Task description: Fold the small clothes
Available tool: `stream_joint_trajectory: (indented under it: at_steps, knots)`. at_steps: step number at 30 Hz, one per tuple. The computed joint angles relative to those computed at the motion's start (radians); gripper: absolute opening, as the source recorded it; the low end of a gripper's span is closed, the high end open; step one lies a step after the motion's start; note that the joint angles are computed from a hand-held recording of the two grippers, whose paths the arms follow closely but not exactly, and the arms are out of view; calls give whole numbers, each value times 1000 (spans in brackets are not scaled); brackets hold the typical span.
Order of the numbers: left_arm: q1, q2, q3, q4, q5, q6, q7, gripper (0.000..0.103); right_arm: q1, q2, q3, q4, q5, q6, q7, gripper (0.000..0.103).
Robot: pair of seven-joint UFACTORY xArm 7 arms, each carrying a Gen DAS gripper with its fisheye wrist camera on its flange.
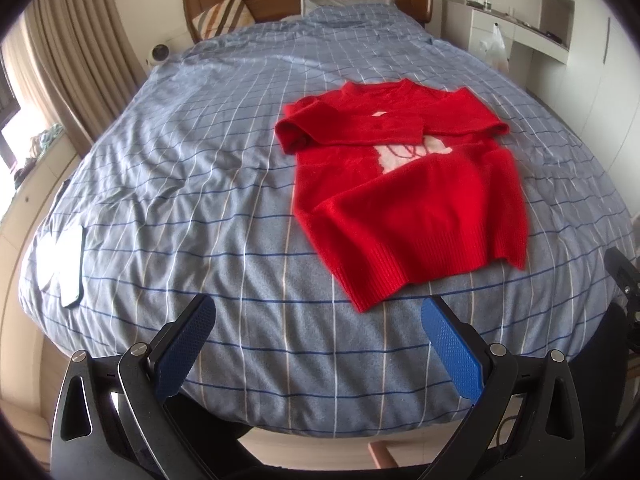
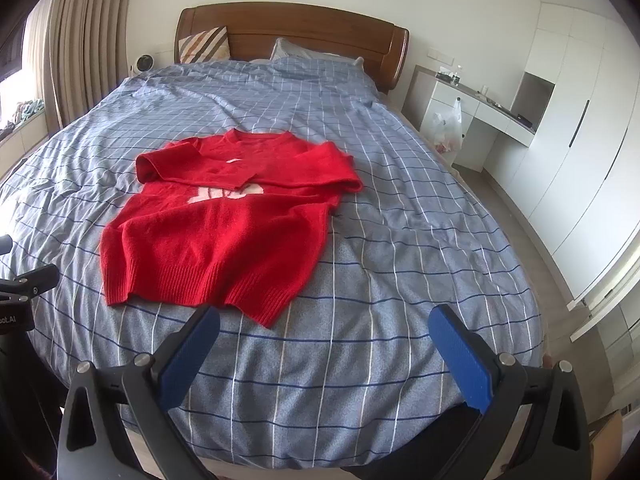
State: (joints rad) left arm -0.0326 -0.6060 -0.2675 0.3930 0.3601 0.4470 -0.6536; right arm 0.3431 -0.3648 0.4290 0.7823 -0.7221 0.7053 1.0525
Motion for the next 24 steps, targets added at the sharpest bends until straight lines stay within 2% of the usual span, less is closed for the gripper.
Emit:
stream_joint_trajectory:
  at_steps: [6, 9, 13, 18, 20, 24]
  knots:
    - [-49, 1, 58, -10, -74, -25, 53, 103, -3, 4, 4, 7, -12, 20, 13, 103]
    - [-30, 6, 41, -2, -73, -8, 54, 103, -2, 3, 2, 7, -14, 25, 17, 103]
    - [8, 11, -15, 12, -19, 34, 15, 103, 1, 9, 0, 10, -17, 30, 18, 103]
    - [-10, 21, -4, 10, -4, 39, 9, 103, 6, 14, -4, 12, -19, 31, 19, 103]
    - [-6, 19, -12, 8, 13, 34, -2, 103, 7, 15, -4, 13, -22, 33, 22, 103]
    - [-7, 41, 38, -18, -15, -49, 1, 103, 8, 13, -13, 4, -21, 15, 23, 103]
